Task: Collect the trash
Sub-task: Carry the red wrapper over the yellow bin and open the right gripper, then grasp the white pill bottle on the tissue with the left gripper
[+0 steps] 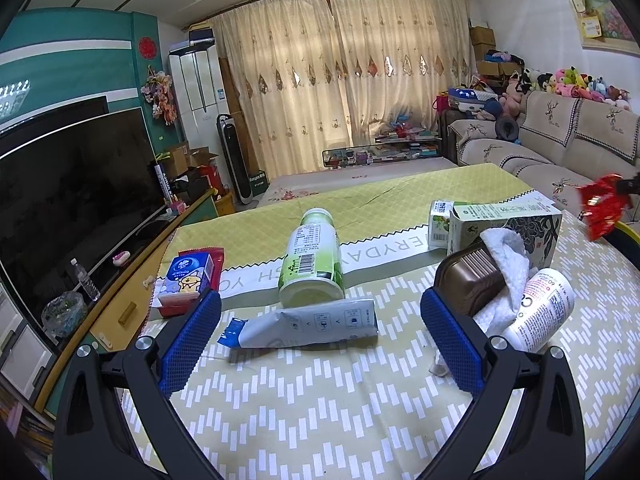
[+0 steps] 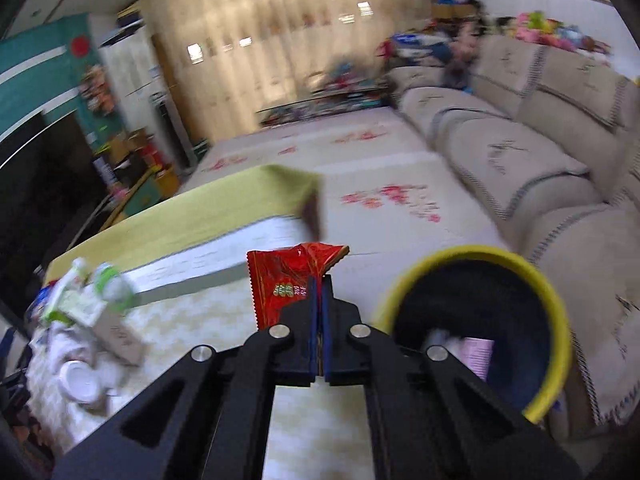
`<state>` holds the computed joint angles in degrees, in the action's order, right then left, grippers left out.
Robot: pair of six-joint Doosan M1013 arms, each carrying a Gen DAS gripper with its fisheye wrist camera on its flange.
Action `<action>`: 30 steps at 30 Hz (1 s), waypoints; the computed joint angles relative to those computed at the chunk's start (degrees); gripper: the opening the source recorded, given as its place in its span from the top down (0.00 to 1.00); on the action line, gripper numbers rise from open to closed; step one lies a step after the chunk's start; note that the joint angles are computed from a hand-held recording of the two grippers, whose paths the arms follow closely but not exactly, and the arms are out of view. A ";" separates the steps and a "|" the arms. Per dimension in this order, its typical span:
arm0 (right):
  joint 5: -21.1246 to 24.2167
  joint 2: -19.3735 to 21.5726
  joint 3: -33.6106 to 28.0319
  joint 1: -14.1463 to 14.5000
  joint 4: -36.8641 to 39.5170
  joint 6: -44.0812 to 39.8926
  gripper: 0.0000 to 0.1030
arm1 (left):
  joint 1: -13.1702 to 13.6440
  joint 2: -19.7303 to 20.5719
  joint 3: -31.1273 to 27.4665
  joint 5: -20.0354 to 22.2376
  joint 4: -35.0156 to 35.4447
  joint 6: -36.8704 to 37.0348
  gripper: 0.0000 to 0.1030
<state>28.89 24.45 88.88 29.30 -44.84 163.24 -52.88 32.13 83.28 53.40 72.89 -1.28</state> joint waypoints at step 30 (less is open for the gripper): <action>8.66 -0.16 6.23 -3.99 -2.40 11.54 0.73 | 0.15 -0.62 0.89 -3.80 0.59 -0.50 0.05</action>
<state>37.55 24.29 95.11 25.31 -47.23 174.78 -52.73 31.51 84.16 49.60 73.48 -1.78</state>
